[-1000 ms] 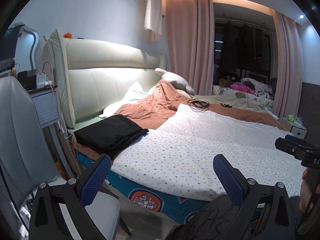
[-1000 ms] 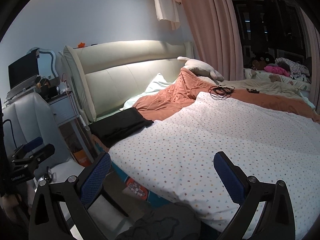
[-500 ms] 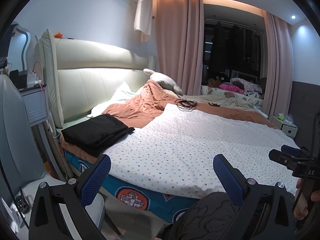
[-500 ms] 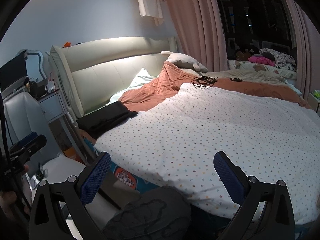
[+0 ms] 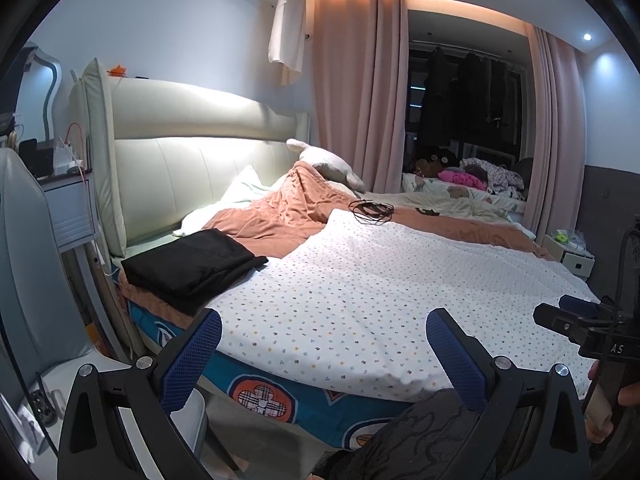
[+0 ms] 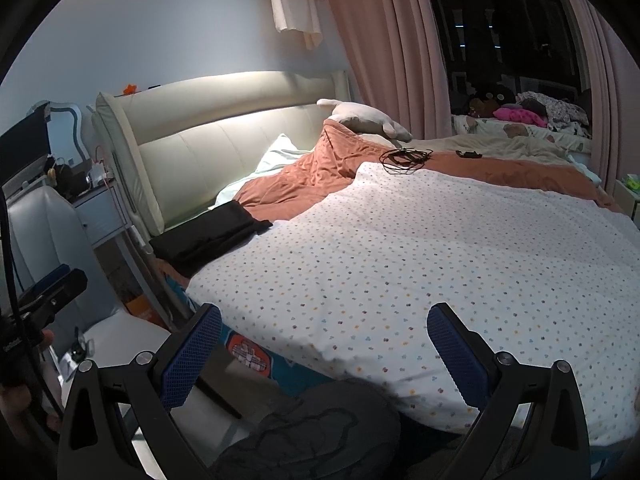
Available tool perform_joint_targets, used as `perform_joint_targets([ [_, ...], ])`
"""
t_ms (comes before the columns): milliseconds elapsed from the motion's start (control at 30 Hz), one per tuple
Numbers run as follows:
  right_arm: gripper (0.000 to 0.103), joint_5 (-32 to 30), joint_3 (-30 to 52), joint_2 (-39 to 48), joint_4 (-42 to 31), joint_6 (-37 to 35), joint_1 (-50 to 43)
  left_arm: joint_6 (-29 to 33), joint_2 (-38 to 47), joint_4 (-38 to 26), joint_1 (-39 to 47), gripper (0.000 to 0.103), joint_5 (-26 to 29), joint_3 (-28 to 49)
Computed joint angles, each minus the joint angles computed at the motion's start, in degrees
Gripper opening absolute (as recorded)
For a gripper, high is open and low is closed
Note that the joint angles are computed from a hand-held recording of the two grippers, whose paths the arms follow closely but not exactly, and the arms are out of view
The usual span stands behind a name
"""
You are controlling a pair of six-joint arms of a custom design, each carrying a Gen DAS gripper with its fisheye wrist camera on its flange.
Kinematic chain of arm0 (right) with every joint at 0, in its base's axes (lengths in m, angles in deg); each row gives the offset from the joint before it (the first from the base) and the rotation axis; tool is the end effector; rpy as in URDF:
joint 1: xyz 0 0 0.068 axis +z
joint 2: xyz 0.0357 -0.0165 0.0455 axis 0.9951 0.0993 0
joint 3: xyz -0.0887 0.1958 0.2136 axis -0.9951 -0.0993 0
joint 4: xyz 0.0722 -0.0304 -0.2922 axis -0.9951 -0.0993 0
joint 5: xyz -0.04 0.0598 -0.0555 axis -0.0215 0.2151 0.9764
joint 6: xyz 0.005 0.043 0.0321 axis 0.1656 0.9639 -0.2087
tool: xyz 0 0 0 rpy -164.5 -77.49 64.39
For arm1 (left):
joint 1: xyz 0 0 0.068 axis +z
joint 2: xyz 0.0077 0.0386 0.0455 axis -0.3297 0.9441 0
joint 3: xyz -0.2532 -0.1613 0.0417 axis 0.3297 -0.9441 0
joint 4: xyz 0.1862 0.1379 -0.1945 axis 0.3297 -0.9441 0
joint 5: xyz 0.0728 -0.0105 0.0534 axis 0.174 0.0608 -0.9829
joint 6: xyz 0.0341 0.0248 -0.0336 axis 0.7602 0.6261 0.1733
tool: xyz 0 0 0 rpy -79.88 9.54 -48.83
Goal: Fold large clothes
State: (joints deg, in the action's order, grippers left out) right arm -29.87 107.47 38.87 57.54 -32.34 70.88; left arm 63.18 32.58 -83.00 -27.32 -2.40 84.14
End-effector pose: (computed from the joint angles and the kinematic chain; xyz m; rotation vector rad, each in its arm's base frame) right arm 0.3517 -0.0581 0.2703 -0.6020 2.0061 0.4922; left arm 0.1861 -0.0127 0.3204 -0.3459 1.8761 0.1224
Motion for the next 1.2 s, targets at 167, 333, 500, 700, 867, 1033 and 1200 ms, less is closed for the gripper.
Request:
perform_joint_targets([
  [167,0.103,0.7,0.0,0.4,0.0,-0.1,0.2,-0.3,-0.3,0.1,-0.9,0.102,-0.9,-0.3],
  [333,0.103,1.2,0.0,0.6,0.0,-0.3,0.4,-0.5,-0.5,0.2,-0.7,0.102,-0.4,-0.4],
  [500,0.103,1.0,0.5,1.0,0.1,-0.1,0.2,-0.1,0.5,0.5,-0.9,0.102,-0.2,0.1],
  [700,0.103,0.4,0.5,1.4,1.3,0.6,-0.5,-0.3,0.8,1.0,-1.7,0.102,-1.4,-0.3],
  [867,0.103,0.2,0.1,1.6,2.4,0.9,-1.1,-0.8,1.5,1.2,-0.6,0.102,0.5,-0.5],
  [1033,0.103,0.4,0.9,2.6,2.4,1.5,-1.5,-1.0,1.0,2.1,0.0,0.102,2.9,-0.8],
  [1200,0.103,0.4,1.1,2.7,2.3,2.4,-1.3,1.0,1.4,1.3,-4.1,0.102,-2.9,0.0],
])
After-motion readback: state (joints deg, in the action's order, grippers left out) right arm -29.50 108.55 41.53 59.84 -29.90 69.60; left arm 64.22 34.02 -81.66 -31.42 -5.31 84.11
